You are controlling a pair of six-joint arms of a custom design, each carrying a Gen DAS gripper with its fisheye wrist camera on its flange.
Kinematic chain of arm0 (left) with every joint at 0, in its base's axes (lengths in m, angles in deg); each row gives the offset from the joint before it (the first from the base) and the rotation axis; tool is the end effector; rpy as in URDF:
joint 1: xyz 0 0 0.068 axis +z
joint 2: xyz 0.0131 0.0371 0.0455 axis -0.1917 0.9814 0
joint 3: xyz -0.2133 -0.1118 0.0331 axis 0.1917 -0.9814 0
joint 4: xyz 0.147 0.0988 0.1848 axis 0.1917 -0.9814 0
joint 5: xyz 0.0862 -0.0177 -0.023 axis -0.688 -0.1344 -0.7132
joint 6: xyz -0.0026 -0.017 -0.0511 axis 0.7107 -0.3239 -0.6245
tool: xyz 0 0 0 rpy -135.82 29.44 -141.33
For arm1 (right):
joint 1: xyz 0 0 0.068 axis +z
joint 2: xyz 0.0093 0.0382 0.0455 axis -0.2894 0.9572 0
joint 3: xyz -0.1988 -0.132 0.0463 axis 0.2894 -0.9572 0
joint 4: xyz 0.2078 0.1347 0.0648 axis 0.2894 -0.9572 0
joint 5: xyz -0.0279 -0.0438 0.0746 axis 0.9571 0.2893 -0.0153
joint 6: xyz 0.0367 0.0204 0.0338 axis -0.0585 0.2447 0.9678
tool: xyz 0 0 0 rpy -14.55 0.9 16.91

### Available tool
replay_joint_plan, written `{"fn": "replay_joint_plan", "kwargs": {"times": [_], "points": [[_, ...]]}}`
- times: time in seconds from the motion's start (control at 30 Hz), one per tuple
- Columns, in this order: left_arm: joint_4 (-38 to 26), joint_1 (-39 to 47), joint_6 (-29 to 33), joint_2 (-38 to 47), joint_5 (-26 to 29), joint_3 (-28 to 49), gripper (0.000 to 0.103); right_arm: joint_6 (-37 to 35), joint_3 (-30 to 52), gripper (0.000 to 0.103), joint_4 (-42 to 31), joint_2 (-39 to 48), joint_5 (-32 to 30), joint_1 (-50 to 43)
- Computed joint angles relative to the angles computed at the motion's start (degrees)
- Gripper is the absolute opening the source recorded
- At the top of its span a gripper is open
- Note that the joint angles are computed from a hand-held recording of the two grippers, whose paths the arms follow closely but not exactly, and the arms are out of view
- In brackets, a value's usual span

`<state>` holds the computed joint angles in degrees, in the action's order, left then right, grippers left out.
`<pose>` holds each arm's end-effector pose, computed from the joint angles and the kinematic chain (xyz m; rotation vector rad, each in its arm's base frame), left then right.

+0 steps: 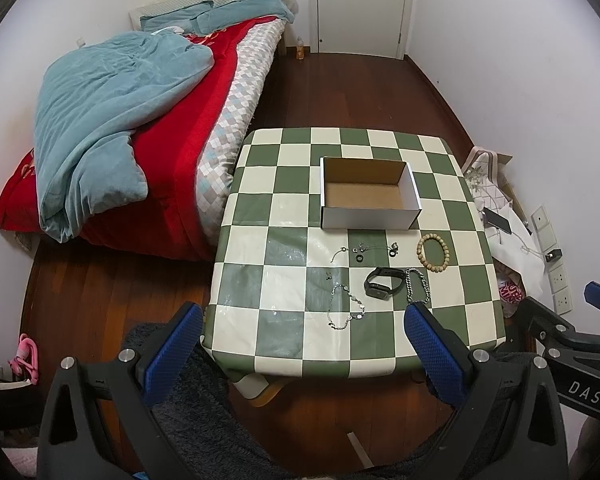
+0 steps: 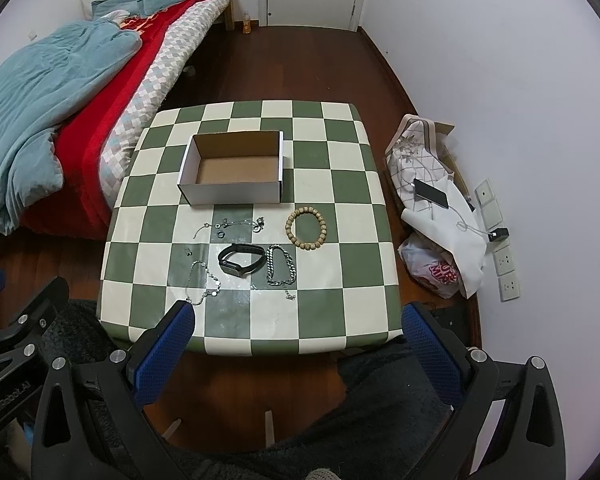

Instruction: Organize jewelry

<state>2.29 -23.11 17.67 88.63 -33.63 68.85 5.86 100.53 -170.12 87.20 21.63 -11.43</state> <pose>0.3089 -0.0619 0.3671 0.0260 2.6406 0.0283 0.3121 0.0250 0.3608 0.0468 2.7394 -0.1152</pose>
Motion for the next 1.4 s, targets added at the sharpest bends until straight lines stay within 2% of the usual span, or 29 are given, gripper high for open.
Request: {"fn": "replay_joint_plan", "kwargs": {"times": [0.73, 1.13, 1.27, 1.4], "points": [[-0.16, 0.28, 0.28, -0.43, -0.13, 0.37, 0.103, 0.05, 1.31, 0.103, -0.97, 0.17, 0.05, 0.15], [-0.92, 0.24, 0.16, -0.12, -0.15, 1.47, 0.103, 0.08, -0.79, 0.103, 0.25, -0.93, 0.13, 0.16], [-0.63, 0.25, 0.17, -0.33, -0.1, 1.1, 0.103, 0.29, 2.13, 0.103, -1.64, 0.2, 0.01, 0.3], [-0.59, 0.35, 0.27, -0.4, -0.01, 1.01, 0.103, 0.47, 1.05, 0.103, -0.96, -0.27, 0.1, 0.5]]}}
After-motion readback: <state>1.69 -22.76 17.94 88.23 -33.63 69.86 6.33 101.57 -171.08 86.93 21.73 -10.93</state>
